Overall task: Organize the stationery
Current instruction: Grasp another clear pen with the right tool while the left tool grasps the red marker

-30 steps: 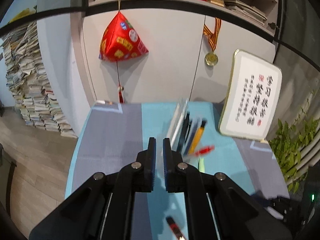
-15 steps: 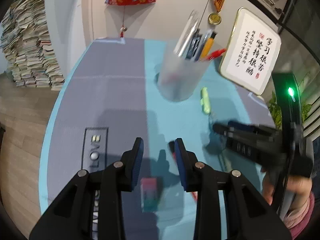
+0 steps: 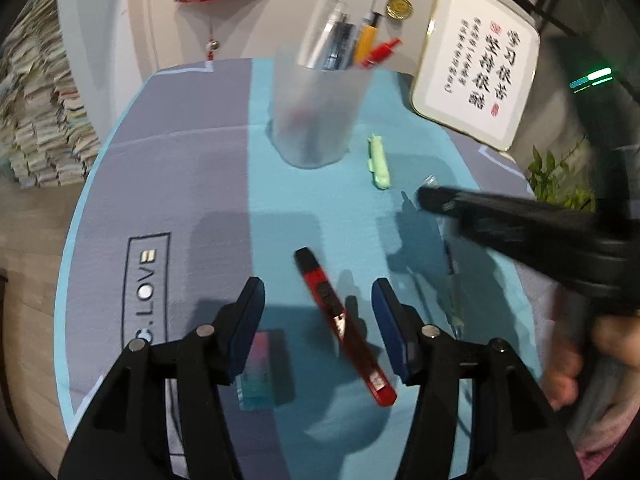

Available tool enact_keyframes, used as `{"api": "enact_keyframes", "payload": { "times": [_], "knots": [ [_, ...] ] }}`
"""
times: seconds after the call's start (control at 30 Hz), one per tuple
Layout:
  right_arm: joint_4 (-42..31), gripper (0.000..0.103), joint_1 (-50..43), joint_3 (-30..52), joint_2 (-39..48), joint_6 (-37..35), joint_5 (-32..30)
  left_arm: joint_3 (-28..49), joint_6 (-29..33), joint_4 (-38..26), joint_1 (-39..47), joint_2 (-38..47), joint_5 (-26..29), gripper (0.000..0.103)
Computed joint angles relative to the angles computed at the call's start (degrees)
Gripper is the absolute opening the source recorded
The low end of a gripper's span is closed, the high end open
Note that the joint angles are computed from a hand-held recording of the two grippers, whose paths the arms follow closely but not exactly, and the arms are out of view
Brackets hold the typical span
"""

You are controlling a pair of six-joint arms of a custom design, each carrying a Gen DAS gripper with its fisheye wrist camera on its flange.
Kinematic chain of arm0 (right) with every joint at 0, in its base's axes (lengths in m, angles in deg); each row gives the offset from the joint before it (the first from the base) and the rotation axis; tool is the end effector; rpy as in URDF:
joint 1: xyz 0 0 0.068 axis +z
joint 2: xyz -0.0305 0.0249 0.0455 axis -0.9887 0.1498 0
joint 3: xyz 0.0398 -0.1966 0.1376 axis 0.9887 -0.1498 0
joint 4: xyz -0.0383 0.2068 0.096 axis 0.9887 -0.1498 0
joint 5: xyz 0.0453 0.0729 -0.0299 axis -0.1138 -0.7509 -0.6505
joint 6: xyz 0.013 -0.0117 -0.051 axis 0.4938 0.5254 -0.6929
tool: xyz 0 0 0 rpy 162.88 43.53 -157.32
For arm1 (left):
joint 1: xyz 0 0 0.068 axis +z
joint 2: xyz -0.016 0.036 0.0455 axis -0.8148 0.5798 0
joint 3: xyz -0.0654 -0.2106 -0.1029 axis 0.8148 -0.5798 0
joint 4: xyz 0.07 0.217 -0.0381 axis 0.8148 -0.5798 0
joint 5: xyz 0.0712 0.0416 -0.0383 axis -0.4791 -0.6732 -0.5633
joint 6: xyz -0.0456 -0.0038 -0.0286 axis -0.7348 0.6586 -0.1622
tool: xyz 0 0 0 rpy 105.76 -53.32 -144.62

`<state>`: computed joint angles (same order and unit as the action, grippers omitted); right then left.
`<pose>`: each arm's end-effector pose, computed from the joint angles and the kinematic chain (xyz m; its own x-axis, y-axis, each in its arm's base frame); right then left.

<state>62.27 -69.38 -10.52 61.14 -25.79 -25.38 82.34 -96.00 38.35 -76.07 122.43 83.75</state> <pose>0.2542 0.0548 0.0927 -0.8641 0.1148 -0.4901 0.0353 0.9851 0.1685 0.2279 -0.0932 0.0841 -0.8274 0.1988 -0.5252 0.3133 0.9396 -0.1379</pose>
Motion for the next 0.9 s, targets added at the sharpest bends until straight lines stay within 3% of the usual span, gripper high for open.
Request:
{"api": "enact_keyframes", "payload": {
  "times": [0.17,0.27,0.3,0.43,0.6,0.9],
  "knots": [
    [-1.03,0.017,-3.28,-10.28,-18.29,-0.42,-2.76,4.1,-2.24,-1.07,-2.31,5.55,-2.78,0.055],
    [-3.64,0.017,-5.46,-13.36,-27.15,-1.01,-4.43,6.31,-3.92,-1.58,-2.79,8.68,-4.13,0.05],
    [-3.58,0.017,-5.5,-13.78,-28.21,-0.79,-4.5,7.44,-4.24,-2.1,-2.74,10.08,-4.05,0.035],
    [-3.62,0.016,-6.67,-15.16,-31.77,-1.25,-6.05,7.38,-4.47,0.03,-4.24,11.09,-7.8,0.013],
    [-4.26,0.016,-7.97,-16.25,-34.01,-2.21,-7.17,4.72,-3.61,1.45,-5.11,7.63,-8.12,0.011],
    [-5.78,0.016,-10.75,-17.41,-36.68,-2.9,-8.64,-4.51,-0.89,2.4,-5.14,-10.63,-6.37,0.011]
  ]
}}
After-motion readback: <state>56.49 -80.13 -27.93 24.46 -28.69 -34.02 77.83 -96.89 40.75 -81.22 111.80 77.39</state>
